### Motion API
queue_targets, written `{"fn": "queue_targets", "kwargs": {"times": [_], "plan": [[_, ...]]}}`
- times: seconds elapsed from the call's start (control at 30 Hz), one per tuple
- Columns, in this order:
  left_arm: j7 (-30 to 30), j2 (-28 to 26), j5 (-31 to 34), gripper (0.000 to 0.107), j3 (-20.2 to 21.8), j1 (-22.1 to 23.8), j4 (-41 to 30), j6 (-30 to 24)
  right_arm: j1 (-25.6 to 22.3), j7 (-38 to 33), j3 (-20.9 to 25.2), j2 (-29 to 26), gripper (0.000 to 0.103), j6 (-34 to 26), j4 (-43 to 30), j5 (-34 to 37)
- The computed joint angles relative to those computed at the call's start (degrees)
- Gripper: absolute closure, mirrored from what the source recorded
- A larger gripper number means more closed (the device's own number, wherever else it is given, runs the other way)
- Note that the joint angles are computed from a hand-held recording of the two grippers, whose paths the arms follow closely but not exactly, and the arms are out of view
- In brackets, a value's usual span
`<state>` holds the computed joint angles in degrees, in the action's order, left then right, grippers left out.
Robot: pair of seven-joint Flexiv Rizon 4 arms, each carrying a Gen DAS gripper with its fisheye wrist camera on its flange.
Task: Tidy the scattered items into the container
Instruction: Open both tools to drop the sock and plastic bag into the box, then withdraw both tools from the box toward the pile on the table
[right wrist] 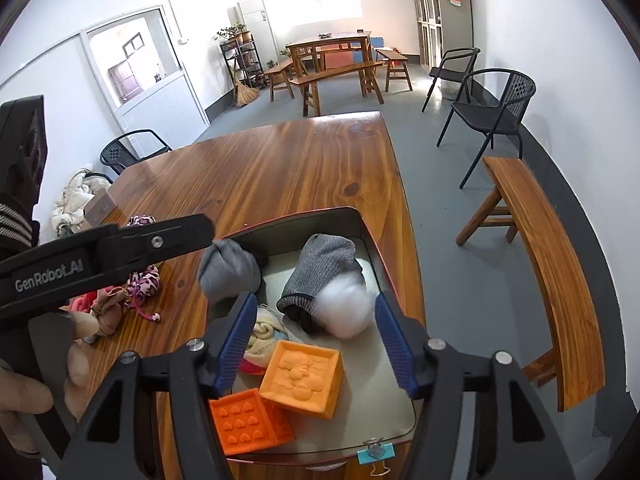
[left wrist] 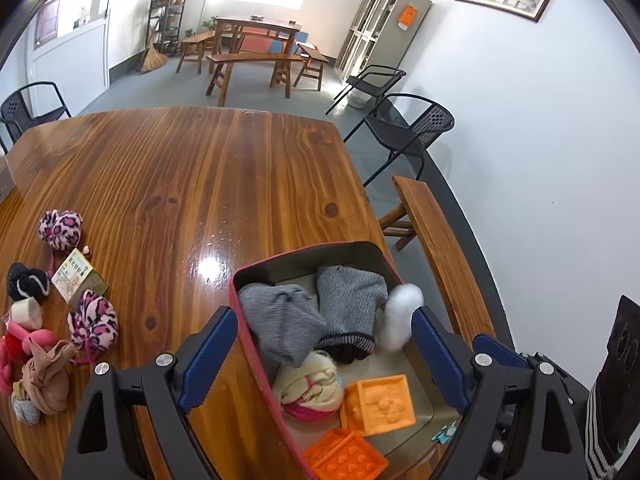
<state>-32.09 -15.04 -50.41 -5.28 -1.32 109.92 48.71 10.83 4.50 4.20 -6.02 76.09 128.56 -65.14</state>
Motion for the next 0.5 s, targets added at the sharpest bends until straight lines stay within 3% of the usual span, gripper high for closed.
{"fn": "queue_targets", "kwargs": {"times": [0.23, 0.33, 0.5], "plan": [[-1.89, 2.58, -0.83, 0.016, 2.36, 1.53, 3.34, 0.58, -0.29, 3.84, 0.7, 1.72, 0.035, 0.7, 2.58, -0.35], [-3.76, 3.67, 0.27, 0.004, 3.55, 2.05, 4.95, 2.28, -0.54, 5.08, 1.17, 2.49, 0.035, 0.94, 3.6, -0.22], [-6.78, 5.49, 2.1, 0.004, 5.58, 3.97, 7.42, 1.5, -0.22, 4.96, 2.43, 3.56, 0.035, 1.12, 4.85, 0.99]]}}
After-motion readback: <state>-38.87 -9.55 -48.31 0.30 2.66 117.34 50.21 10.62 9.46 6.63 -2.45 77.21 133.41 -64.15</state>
